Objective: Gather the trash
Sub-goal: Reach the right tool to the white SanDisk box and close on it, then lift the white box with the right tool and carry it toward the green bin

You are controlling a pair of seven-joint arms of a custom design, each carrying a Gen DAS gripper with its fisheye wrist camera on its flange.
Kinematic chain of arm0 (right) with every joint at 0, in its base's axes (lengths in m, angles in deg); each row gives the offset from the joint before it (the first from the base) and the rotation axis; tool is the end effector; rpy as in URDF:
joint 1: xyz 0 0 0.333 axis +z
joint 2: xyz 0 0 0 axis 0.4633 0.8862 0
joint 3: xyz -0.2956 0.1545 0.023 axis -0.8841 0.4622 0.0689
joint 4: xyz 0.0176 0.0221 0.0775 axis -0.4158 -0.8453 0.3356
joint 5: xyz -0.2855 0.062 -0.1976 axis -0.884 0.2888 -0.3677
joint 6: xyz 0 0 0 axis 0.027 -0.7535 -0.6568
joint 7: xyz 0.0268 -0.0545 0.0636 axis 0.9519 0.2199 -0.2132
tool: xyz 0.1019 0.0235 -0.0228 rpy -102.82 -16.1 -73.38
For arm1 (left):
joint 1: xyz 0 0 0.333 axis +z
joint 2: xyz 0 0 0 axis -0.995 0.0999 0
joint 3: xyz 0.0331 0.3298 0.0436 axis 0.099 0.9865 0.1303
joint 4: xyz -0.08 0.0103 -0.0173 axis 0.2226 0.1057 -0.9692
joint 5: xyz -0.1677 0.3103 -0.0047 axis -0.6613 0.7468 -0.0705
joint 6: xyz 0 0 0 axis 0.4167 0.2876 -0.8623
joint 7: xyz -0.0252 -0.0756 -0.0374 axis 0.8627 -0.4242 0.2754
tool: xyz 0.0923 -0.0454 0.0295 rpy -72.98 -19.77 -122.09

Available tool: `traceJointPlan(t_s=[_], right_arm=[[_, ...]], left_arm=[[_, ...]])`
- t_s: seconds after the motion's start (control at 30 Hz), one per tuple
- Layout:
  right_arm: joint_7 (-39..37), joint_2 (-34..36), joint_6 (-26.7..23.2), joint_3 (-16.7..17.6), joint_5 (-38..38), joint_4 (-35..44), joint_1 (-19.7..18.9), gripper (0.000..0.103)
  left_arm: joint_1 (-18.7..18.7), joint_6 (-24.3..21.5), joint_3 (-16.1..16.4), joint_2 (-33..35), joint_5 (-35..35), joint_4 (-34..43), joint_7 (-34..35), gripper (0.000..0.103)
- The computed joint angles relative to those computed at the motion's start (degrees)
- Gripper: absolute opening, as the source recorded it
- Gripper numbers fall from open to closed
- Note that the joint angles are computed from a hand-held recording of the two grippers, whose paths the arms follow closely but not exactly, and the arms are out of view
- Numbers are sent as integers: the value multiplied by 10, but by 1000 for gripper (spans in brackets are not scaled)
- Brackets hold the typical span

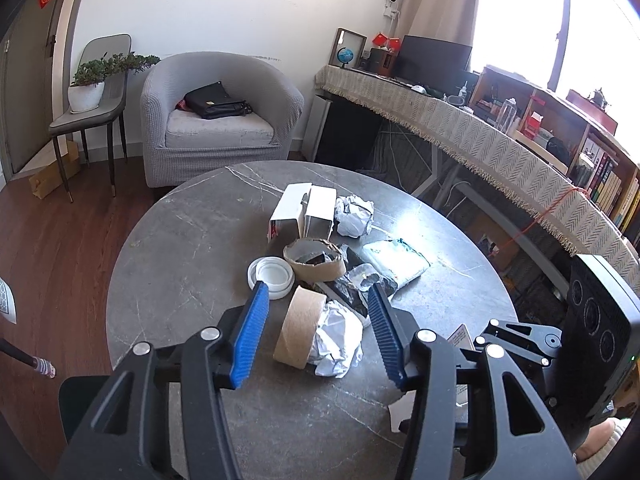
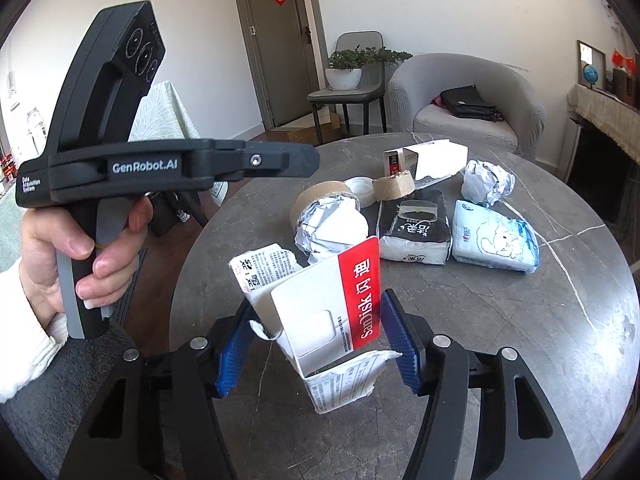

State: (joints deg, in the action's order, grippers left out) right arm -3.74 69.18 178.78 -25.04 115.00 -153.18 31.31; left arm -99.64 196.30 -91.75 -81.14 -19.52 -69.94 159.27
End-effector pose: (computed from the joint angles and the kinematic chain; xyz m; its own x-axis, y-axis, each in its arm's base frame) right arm 0.4592 -0.0051 0.5859 0.6081 -0.7719 -0.1858 -0.6146 -0.3095 -0.7256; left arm 0.5099 -0.2369 0.5567 -0.4140 -0.8779 0.2407 -0.6368 0.0904 -0.7657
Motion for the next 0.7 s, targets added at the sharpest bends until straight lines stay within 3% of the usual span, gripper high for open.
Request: traceJointPlan(t_s=[0.23, 0.33, 0.7], right_arm=[[-2, 16, -31, -19, 42, 17, -5, 49], [-3, 20, -53, -32, 71, 26, -15, 48], [19, 33, -64, -44, 116, 46, -54, 48]], left_arm=[[14, -72, 5, 65, 19, 91, 0, 69], [22, -130, 6, 94, 25, 138, 11, 69], [33, -235, 11, 175, 52, 252, 11, 73]])
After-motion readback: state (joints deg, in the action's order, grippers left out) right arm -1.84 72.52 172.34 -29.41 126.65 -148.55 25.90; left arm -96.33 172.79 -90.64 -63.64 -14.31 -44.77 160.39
